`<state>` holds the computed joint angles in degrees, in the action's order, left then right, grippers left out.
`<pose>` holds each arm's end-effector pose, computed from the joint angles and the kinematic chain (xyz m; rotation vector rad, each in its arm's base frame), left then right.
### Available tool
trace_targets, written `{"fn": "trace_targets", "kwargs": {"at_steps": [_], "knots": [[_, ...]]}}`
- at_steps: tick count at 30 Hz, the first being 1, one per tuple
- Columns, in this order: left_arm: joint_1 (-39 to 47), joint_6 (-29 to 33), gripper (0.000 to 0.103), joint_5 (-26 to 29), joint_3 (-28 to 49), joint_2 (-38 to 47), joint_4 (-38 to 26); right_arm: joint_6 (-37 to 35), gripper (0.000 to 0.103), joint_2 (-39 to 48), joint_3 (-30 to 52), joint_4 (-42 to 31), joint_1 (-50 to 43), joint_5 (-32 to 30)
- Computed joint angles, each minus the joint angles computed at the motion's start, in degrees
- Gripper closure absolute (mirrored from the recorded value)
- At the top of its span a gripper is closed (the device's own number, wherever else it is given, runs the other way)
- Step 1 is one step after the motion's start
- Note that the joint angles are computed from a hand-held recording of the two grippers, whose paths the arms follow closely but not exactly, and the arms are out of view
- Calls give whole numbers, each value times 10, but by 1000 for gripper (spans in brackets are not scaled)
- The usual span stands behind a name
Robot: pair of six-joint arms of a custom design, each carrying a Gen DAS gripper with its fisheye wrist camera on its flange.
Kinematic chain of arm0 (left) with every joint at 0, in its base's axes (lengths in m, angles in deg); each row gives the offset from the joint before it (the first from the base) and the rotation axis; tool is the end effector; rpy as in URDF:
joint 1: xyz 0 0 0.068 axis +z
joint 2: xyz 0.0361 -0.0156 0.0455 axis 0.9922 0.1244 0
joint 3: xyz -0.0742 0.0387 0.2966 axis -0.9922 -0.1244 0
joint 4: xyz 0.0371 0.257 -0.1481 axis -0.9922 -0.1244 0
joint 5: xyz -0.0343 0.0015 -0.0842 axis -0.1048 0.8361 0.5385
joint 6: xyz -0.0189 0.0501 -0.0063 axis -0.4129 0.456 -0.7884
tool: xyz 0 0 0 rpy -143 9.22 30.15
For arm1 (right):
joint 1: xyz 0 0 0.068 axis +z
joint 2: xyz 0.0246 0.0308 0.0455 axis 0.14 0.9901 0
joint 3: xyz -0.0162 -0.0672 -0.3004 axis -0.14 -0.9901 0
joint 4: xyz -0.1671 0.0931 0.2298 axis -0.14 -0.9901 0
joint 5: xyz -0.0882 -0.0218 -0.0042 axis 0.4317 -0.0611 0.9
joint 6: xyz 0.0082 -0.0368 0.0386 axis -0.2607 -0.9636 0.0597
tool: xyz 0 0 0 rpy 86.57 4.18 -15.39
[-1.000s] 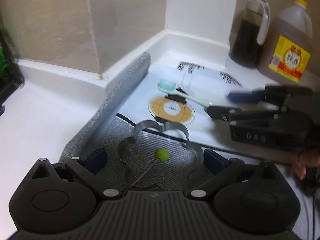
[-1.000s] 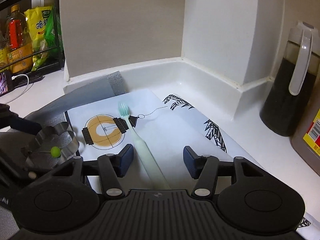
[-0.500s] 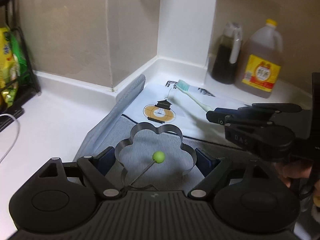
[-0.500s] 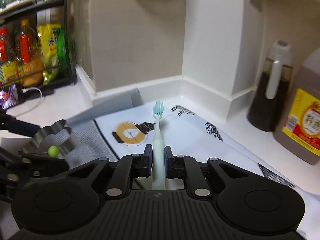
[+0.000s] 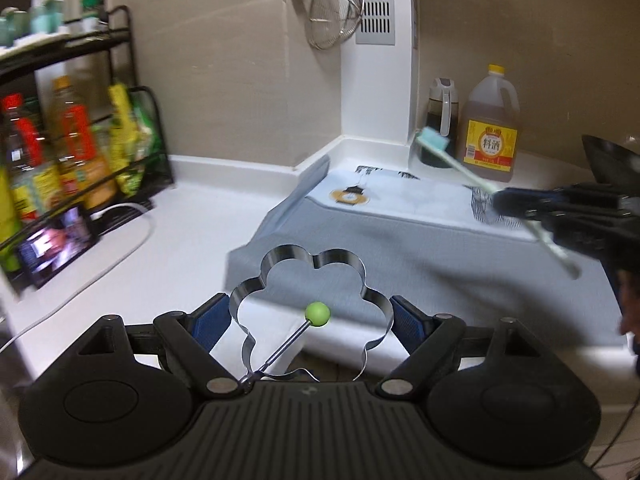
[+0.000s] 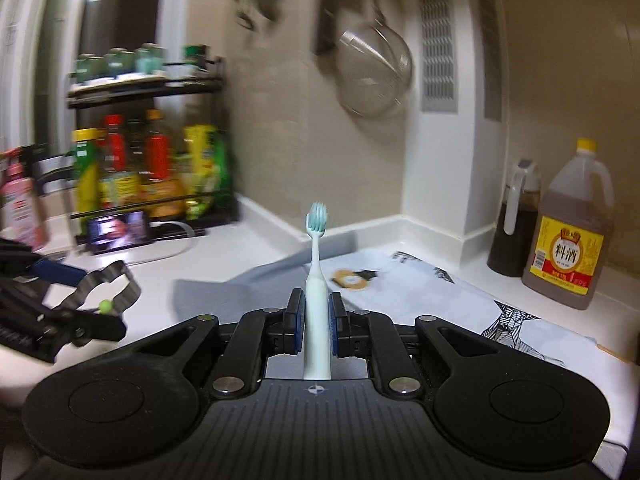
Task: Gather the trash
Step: 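Carry the egg ring with the left gripper while the right carries the toothbrush over the bin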
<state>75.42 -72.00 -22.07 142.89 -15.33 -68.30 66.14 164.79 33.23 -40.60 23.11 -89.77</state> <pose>0.2732 -0.0347 0.3724 0.2026 2.1311 -0.0071 0.3290 0.0934 0.3524 -0.3776 1.8536 0.2765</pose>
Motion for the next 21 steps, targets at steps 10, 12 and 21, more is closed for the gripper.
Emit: {"fn": "trace_targets", "kwargs": {"at_steps": [10,12,21], "knots": [[46,-1,15,8,-117,-221,-123,13,90,-244,-133,-131,103,43],[54,-1,15,11,-133,-256,-147,25,90,-273,-148,-158,134,62],[20,-51,15,-39,-179,-372,-247,124,90,-344,-216,-246,298,168]]}}
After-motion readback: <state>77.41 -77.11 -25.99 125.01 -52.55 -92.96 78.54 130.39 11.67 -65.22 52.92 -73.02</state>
